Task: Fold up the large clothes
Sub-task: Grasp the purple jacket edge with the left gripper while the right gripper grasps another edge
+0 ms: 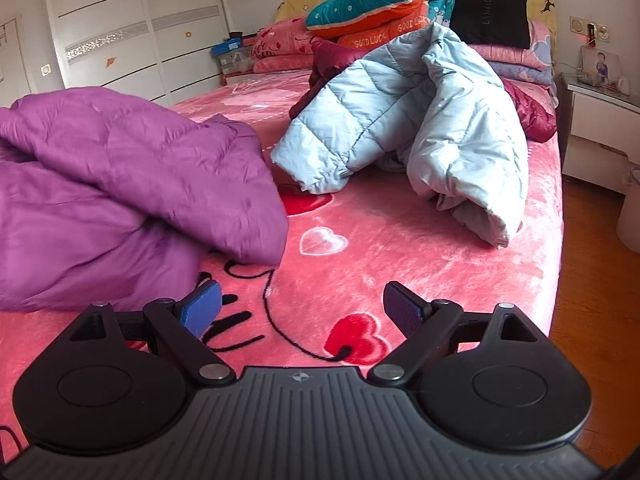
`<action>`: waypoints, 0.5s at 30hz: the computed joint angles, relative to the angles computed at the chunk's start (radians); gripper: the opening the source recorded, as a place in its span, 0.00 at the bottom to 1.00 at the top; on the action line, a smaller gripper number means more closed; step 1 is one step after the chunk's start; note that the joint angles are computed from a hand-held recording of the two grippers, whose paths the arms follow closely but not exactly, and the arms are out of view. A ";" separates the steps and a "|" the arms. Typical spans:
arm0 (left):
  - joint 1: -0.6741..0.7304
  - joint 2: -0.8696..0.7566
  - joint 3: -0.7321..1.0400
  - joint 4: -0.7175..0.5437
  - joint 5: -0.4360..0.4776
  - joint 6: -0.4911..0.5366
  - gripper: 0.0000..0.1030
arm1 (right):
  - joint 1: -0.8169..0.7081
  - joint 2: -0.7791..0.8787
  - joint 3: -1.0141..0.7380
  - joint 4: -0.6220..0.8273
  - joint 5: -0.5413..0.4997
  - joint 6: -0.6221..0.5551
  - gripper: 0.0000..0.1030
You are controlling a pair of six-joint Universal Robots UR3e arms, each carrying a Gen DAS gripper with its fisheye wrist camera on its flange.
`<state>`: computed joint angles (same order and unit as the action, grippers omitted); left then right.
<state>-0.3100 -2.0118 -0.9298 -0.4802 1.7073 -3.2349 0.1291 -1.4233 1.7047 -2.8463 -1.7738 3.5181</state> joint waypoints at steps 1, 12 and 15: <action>0.009 0.032 -0.035 0.002 -0.012 -0.007 0.07 | -0.004 -0.006 0.006 -0.001 0.002 0.002 1.00; 0.064 0.346 -0.393 0.022 -0.110 0.007 0.06 | -0.020 -0.070 0.077 -0.055 0.106 -0.015 1.00; 0.066 0.400 -0.474 0.004 -0.127 0.024 0.06 | -0.008 -0.075 0.083 -0.082 0.136 -0.041 1.00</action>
<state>-0.2436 -1.6116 -1.4039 -0.4765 1.5804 -3.2111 0.1209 -1.4988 1.7880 -2.9286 -1.6383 3.4773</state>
